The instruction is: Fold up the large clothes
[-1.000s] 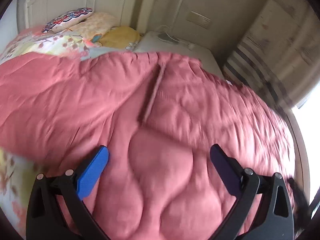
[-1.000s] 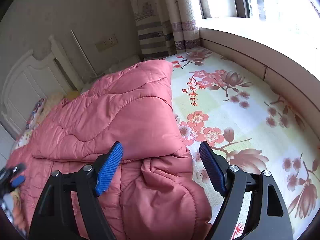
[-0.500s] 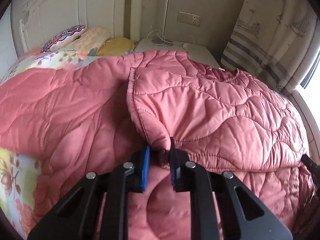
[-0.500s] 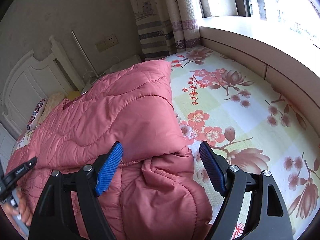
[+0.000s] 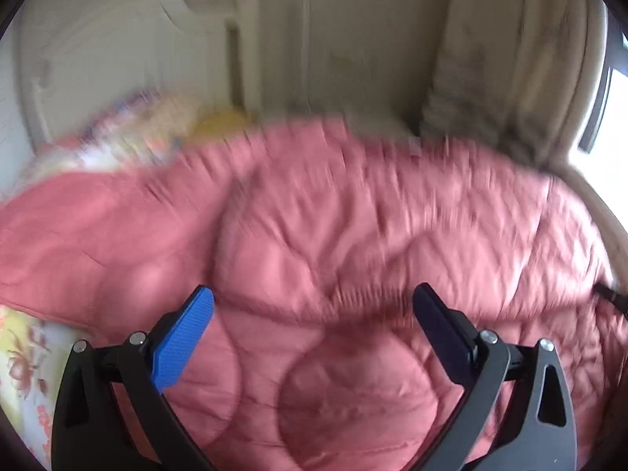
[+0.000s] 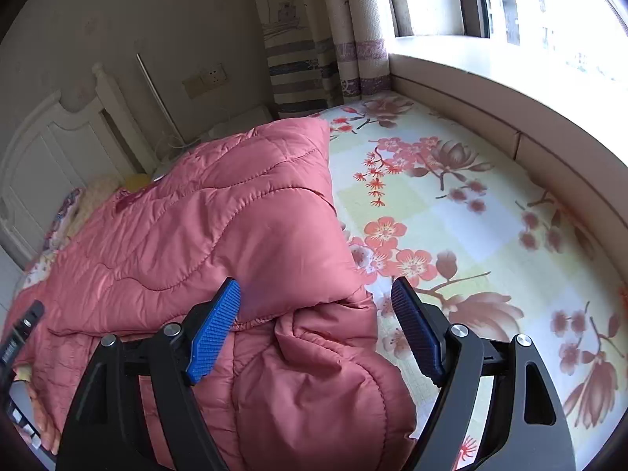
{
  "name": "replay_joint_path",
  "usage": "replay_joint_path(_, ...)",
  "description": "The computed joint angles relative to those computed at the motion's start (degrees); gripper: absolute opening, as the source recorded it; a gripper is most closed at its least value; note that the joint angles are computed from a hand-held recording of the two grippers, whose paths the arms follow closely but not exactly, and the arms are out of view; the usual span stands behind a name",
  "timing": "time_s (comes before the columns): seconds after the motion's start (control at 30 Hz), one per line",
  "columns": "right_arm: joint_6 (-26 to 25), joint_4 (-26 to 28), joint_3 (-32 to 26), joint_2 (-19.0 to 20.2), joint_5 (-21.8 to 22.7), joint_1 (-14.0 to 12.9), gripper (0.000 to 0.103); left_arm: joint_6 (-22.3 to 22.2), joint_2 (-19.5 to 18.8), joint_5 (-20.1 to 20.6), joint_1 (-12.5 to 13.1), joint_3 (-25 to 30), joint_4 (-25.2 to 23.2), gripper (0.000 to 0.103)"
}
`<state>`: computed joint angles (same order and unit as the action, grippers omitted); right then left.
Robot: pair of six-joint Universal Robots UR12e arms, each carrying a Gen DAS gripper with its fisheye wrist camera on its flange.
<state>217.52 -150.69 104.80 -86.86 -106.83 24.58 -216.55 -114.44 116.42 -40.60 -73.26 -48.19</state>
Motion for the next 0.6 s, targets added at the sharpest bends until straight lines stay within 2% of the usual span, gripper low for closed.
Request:
replay_joint_path(0.07, -0.61, 1.74, -0.91, 0.40, -2.63, 0.88, 0.077, -0.99, 0.04, -3.82, 0.99, 0.27, -1.88, 0.101)
replay_joint_path(0.1, -0.91, 2.70, -1.36, 0.57, -4.12, 1.34, 0.079, -1.18, 0.20, -4.33, 1.14, -0.03, -1.51, 0.101)
replay_joint_path(0.17, -2.10, 6.64, -3.35, 1.46, -9.77, 2.97, 0.082, -1.32, 0.38, -4.76, 1.36, -0.34, -1.17, 0.101)
replay_joint_path(0.2, -4.60, 7.91, -4.67, 2.31, -13.36, 4.07, 0.082, -1.28, 0.34, -4.61, 1.34, -0.23, -1.45, 0.101)
replay_joint_path(0.3, -12.76, 6.13, -7.04, 4.29, -18.36, 5.73, 0.088, -0.93, -0.08, -3.49, 1.02, 0.63, -3.69, 0.101)
replay_joint_path(0.37, -15.92, 5.43, -8.26, 5.05, -17.49, 5.70, 0.088, -0.67, -0.54, -2.59, 0.67, 1.42, -5.48, 0.101)
replay_joint_path(0.43, -17.75, 5.70, -9.40, 5.77, -14.68, 4.99, 0.088, -0.58, -0.93, -2.04, 0.44, 1.94, -6.29, 0.101)
replay_joint_path(0.53, -18.25, 11.23, -11.11, 6.93, -10.28, 3.60, 0.088, -0.71, -0.82, -2.17, 0.42, 1.69, -6.01, 0.101)
replay_joint_path(0.6, -18.01, 12.07, -10.98, 7.11, -8.85, 3.04, 0.091, -0.66, -0.84, -2.12, 0.43, 1.76, -6.17, 0.101)
